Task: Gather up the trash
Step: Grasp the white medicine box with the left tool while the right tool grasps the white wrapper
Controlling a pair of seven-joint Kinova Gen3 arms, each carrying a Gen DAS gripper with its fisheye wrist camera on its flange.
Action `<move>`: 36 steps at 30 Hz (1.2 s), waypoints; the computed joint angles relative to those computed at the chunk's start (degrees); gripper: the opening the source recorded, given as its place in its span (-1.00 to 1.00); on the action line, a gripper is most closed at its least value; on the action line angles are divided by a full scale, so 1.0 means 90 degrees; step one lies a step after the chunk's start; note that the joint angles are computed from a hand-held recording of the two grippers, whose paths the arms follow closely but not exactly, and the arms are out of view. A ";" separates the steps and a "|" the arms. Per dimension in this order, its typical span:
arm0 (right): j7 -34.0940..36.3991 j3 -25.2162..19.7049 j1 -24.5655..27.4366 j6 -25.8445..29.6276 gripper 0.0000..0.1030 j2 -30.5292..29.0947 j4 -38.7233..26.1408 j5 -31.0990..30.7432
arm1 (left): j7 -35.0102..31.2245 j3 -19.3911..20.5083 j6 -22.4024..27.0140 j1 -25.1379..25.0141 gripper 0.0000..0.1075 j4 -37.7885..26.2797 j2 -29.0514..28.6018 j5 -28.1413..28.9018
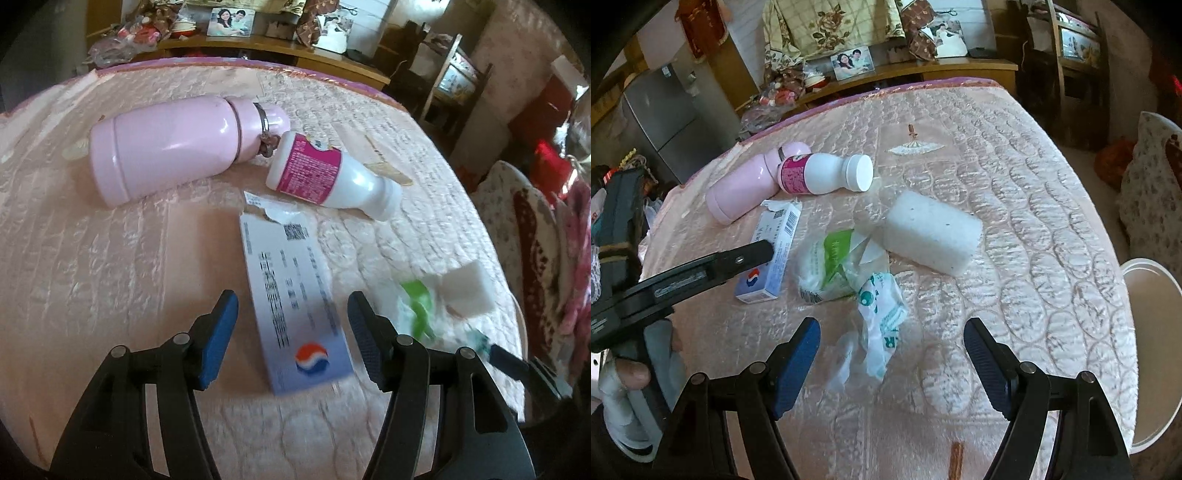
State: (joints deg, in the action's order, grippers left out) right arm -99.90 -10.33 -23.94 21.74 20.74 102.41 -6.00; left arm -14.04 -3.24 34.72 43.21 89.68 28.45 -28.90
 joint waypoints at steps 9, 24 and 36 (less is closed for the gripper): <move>-0.0026 0.0079 -0.0189 -0.0389 -0.25 0.0216 0.0015 0.0220 | -0.0205 -0.0067 0.0238 0.0061 -0.08 -0.0260 0.0248 -0.0143; 0.1004 -0.0730 0.0742 -0.0544 -0.57 -0.0663 0.0763 -0.0923 | 0.0527 0.0040 -0.0212 0.0546 -0.09 0.0846 -0.0687 -0.0826; 0.1460 -0.0505 0.0699 -0.0642 -0.57 -0.1565 0.1374 -0.1508 | 0.0967 0.0541 0.0161 0.0980 -0.09 0.0555 -0.0763 -0.1535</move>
